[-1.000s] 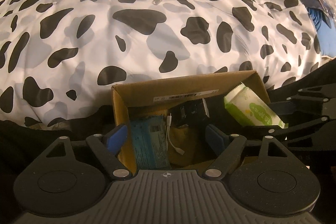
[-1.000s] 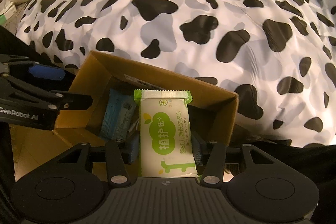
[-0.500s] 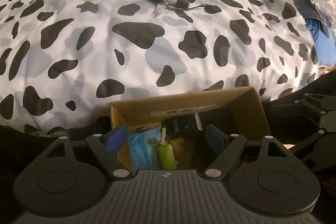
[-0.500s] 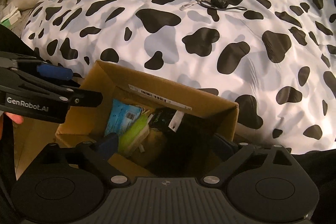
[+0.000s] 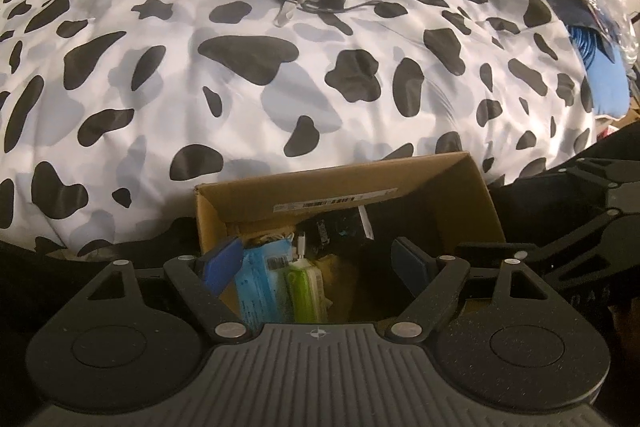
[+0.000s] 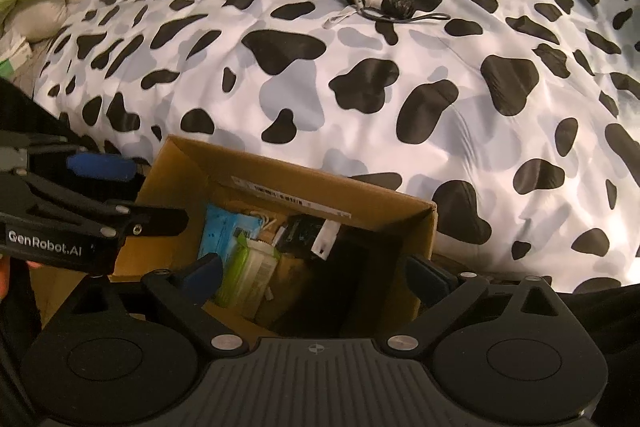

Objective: Organize soft objects
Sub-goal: 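Withdraw both tools from the box toward the loofah and earphone case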

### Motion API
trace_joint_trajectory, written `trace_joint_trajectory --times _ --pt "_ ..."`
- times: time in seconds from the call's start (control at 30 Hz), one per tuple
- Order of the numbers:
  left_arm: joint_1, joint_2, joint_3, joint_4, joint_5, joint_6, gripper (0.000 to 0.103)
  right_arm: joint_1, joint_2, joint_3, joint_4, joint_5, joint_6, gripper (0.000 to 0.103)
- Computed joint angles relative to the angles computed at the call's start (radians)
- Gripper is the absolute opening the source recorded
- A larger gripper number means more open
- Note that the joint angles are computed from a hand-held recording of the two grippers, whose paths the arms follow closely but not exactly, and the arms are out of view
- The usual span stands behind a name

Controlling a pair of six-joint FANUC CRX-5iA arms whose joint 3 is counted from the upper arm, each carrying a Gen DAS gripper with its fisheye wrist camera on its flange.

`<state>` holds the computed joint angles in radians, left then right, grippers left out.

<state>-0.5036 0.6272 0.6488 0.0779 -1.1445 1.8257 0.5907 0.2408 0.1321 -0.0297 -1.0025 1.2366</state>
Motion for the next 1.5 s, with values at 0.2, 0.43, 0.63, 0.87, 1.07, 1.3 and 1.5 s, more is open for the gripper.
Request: trace_joint_trajectory --times 0.2,0.43,0.63,0.87,1.07,1.3,1.5 --pt "0.016 -0.006 0.007 -0.002 0.004 0.070 0.081 -0.007 0.006 0.012 0.003 -0.002 -0.023 0.099" --pt "0.026 0.033 0.084 -0.021 -0.059 0.084 0.081 -0.023 0.020 0.042 0.003 -0.015 -0.054 0.099" --pt "0.034 0.051 0.118 -0.015 -0.054 0.044 0.081 -0.041 0.034 0.088 -0.019 -0.031 -0.014 0.099" --pt "0.042 0.099 0.195 -0.012 -0.076 0.008 0.081 -0.064 0.067 0.143 -0.006 -0.033 0.049 0.099" --pt "0.051 0.142 0.265 -0.011 -0.097 -0.015 0.081 -0.083 0.107 0.185 0.012 -0.007 0.101 0.099" --pt "0.062 0.190 0.339 -0.005 -0.107 -0.042 0.081 -0.102 0.155 0.231 0.013 0.037 0.185 0.099" --pt "0.069 0.258 0.457 -0.012 -0.138 -0.065 0.081 -0.119 0.198 0.264 0.014 0.090 0.249 0.099"
